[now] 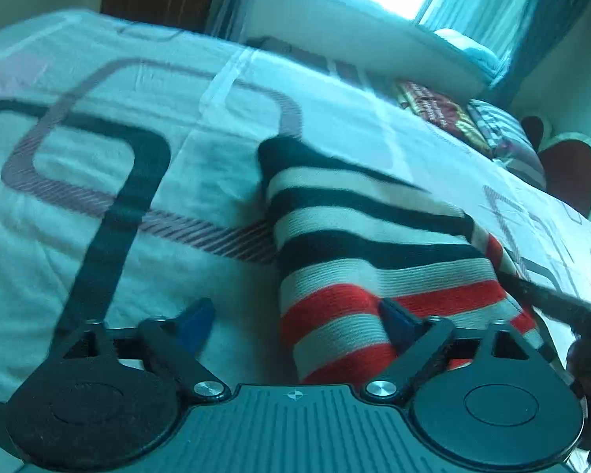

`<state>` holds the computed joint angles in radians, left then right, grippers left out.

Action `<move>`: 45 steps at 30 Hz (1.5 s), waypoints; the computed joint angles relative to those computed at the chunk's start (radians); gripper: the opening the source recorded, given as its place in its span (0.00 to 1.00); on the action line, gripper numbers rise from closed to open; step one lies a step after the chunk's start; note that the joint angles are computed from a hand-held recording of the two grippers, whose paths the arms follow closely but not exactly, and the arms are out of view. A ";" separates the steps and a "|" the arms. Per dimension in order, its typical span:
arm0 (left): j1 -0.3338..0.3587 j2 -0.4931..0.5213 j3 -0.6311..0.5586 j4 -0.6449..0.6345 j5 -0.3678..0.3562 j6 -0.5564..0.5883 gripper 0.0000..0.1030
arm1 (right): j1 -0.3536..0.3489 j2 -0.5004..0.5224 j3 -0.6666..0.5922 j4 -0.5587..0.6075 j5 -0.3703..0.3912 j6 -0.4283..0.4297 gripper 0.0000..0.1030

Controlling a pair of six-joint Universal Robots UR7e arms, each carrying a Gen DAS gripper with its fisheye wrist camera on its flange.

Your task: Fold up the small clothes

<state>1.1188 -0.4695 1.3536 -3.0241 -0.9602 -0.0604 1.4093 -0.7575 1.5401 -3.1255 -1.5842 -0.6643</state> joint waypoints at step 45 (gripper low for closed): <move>-0.568 -0.291 0.885 -0.355 0.457 -0.327 1.00 | 0.157 -0.608 0.875 -0.423 -0.310 0.000 0.99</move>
